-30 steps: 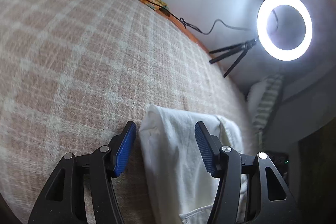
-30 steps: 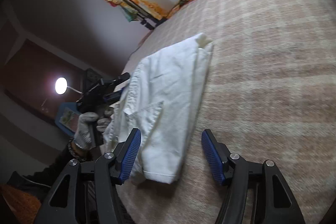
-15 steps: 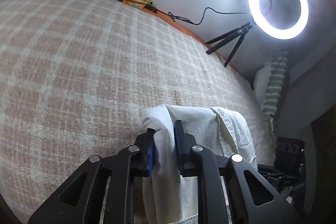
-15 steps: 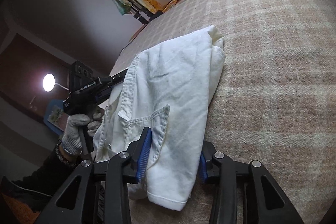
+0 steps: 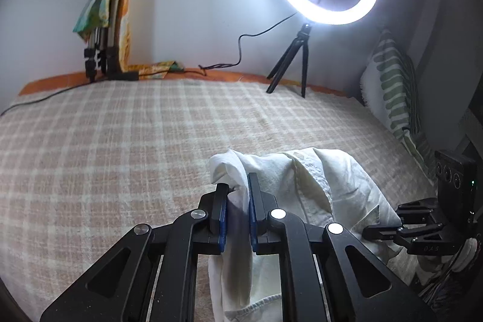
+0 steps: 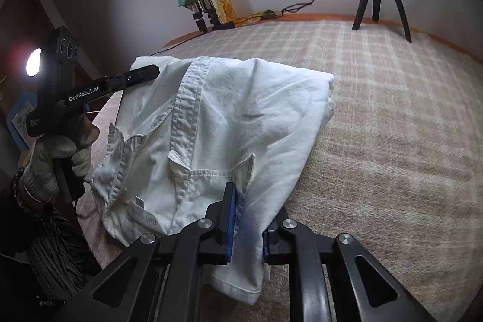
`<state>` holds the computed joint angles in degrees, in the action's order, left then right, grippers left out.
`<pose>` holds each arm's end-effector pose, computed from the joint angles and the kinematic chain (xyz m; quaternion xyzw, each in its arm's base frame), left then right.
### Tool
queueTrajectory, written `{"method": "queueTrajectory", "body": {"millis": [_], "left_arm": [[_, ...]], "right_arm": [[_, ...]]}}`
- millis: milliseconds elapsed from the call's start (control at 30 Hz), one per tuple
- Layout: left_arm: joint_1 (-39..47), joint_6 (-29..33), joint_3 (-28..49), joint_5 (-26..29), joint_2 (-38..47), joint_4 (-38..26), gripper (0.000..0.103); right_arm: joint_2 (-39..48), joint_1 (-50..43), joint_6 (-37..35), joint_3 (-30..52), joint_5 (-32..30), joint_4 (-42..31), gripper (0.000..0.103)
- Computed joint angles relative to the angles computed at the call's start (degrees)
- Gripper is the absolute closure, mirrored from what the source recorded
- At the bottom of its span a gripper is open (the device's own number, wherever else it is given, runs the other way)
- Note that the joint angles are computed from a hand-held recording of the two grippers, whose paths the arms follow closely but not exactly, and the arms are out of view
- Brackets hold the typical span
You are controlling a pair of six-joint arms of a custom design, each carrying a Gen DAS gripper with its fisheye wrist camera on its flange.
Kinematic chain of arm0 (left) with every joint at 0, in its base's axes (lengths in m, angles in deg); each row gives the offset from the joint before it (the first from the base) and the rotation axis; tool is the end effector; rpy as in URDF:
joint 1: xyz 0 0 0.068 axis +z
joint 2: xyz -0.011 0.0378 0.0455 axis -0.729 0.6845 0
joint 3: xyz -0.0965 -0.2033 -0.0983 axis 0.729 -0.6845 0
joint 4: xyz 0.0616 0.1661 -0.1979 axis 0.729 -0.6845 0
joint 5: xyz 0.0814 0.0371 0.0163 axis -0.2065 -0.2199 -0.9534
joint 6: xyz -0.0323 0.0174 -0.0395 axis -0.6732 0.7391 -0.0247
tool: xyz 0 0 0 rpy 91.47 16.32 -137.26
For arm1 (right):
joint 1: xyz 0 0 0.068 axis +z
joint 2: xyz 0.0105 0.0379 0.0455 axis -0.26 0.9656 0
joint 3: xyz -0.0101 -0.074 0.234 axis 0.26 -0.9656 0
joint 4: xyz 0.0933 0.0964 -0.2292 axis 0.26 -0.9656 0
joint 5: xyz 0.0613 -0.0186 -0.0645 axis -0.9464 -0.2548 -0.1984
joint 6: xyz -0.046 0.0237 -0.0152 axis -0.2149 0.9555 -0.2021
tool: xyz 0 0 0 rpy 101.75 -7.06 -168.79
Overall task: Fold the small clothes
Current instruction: 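Lift the folded shirt with both tools and carry it toward the pillow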
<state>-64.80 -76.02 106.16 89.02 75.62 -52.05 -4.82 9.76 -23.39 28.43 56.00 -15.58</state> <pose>0.1874 -0.0634 0.1401 -0.0007 0.9025 -0.1670 0.3971 0.2171 0.1152 0.1222 -0.2870 0.9068 0.2262 0.2101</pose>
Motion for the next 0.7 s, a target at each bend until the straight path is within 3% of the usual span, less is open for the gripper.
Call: {"method": "queueTrajectory", "body": {"millis": [500,700], "left_arm": [[-8.09,-1.09,4.42,-4.78,2.35,1.39,0.094],[-10.52,-0.07,9.9,-5.38,10.2,4.72,0.097]], "right_arm": [[-10.06,-4.96,-2.25,-0.24,1.09,-5.41,0.094],[-10.9,-9.61,-3.29,2.08,-0.43,-7.67,0.095]]}}
